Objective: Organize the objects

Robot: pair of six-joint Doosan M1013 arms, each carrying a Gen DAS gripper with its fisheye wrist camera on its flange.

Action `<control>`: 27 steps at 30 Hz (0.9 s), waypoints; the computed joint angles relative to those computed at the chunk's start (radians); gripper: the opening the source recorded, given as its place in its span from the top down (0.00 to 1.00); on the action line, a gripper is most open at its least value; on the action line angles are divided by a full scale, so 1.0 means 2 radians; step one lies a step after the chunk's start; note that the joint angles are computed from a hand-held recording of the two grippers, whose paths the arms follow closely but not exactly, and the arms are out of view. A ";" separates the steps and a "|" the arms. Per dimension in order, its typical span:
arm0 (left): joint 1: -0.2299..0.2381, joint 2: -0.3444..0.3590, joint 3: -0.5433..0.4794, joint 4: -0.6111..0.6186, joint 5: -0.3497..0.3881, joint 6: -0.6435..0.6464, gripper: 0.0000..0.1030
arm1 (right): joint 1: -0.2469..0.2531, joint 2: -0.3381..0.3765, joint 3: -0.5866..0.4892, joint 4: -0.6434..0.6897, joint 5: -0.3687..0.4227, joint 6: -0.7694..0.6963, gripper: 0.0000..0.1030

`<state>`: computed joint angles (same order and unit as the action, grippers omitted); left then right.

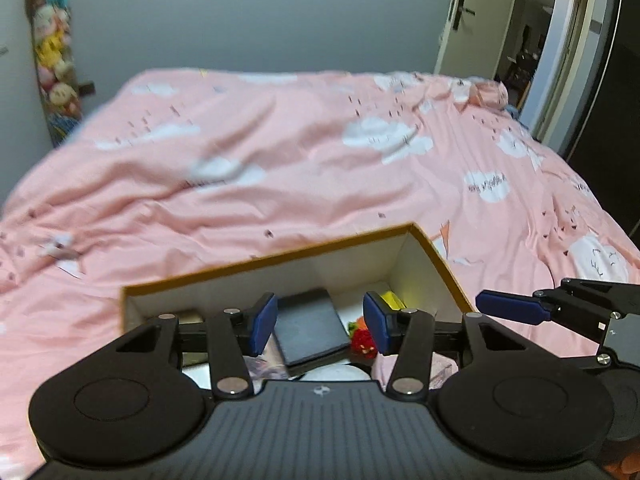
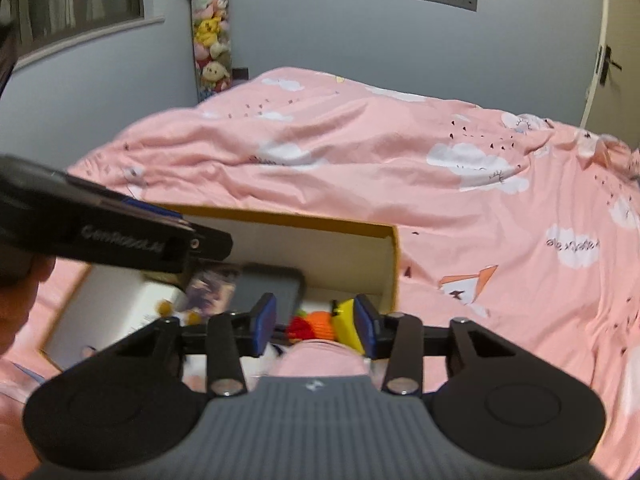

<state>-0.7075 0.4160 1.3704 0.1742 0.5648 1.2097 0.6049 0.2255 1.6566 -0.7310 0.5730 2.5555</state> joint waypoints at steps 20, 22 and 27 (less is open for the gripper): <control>-0.039 -0.096 0.158 0.369 -0.032 -0.376 0.14 | 0.074 -0.026 0.030 -0.090 0.028 0.172 0.28; -0.039 -0.099 0.166 0.367 -0.033 -0.380 0.14 | 0.079 -0.028 0.035 -0.101 0.034 0.185 0.27; -0.045 -0.102 0.184 0.427 -0.018 -0.452 0.13 | 0.088 -0.030 0.043 -0.126 0.055 0.230 0.27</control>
<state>-0.7968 0.2123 1.7381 1.0288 0.5287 0.3056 0.7806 0.1647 1.7434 -0.9822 0.6833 3.0163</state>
